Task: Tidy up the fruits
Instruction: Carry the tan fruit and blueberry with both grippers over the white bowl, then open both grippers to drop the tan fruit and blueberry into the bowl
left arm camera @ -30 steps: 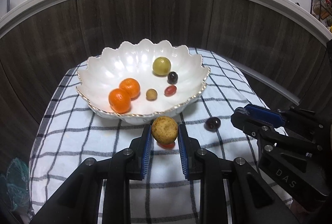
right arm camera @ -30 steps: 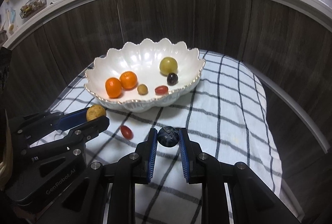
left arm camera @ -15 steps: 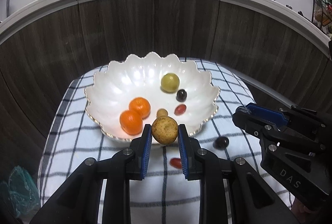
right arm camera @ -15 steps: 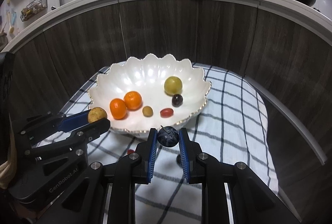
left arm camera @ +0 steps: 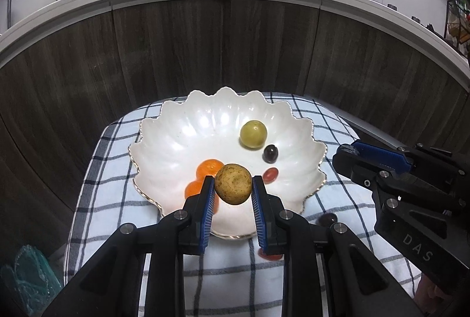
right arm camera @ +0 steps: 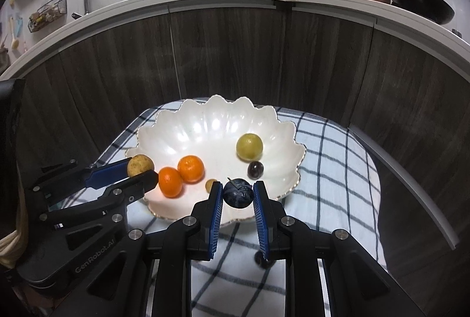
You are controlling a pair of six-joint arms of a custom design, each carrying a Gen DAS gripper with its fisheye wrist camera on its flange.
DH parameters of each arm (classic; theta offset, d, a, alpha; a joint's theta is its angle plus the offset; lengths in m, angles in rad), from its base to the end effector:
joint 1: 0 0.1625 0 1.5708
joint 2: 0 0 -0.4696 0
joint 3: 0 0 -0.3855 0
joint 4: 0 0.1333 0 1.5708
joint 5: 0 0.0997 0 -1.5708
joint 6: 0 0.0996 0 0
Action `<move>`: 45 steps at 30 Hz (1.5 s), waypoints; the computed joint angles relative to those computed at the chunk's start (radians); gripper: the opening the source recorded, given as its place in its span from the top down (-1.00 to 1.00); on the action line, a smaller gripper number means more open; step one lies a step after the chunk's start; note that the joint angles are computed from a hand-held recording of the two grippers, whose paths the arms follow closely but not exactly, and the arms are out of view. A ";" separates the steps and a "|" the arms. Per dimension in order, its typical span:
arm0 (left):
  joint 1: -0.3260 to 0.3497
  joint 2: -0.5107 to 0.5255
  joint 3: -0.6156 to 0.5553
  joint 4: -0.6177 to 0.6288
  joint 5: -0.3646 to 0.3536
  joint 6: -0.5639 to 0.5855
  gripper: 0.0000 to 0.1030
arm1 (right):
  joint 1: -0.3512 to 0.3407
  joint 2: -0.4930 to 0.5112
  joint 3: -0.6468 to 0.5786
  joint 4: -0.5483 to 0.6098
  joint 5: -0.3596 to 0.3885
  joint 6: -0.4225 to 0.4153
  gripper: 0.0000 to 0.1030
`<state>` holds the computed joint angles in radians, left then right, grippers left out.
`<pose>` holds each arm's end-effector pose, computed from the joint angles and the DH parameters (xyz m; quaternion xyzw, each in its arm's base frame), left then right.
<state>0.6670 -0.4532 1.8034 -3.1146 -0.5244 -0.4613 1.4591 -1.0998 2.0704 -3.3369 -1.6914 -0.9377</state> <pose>-0.3466 -0.5523 -0.0378 0.1421 0.8518 -0.3787 0.3331 0.0569 -0.5812 0.2648 0.3480 -0.8523 0.3068 0.2418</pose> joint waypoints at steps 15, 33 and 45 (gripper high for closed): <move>0.076 -0.036 0.005 -0.055 -0.014 0.113 0.50 | 0.045 0.094 -0.055 -0.021 -0.094 0.081 0.56; 0.139 -0.039 -0.017 -0.041 -0.059 0.167 0.50 | 0.067 0.151 -0.082 -0.021 -0.163 0.127 0.56; 0.131 -0.048 -0.010 -0.015 -0.031 0.125 -0.07 | 0.078 0.158 -0.083 -0.061 -0.217 0.135 0.10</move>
<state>0.7983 -0.5010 1.7936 -3.1297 -0.5555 -0.3364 1.5368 -0.9417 1.9877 -3.3978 -1.9083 -0.8030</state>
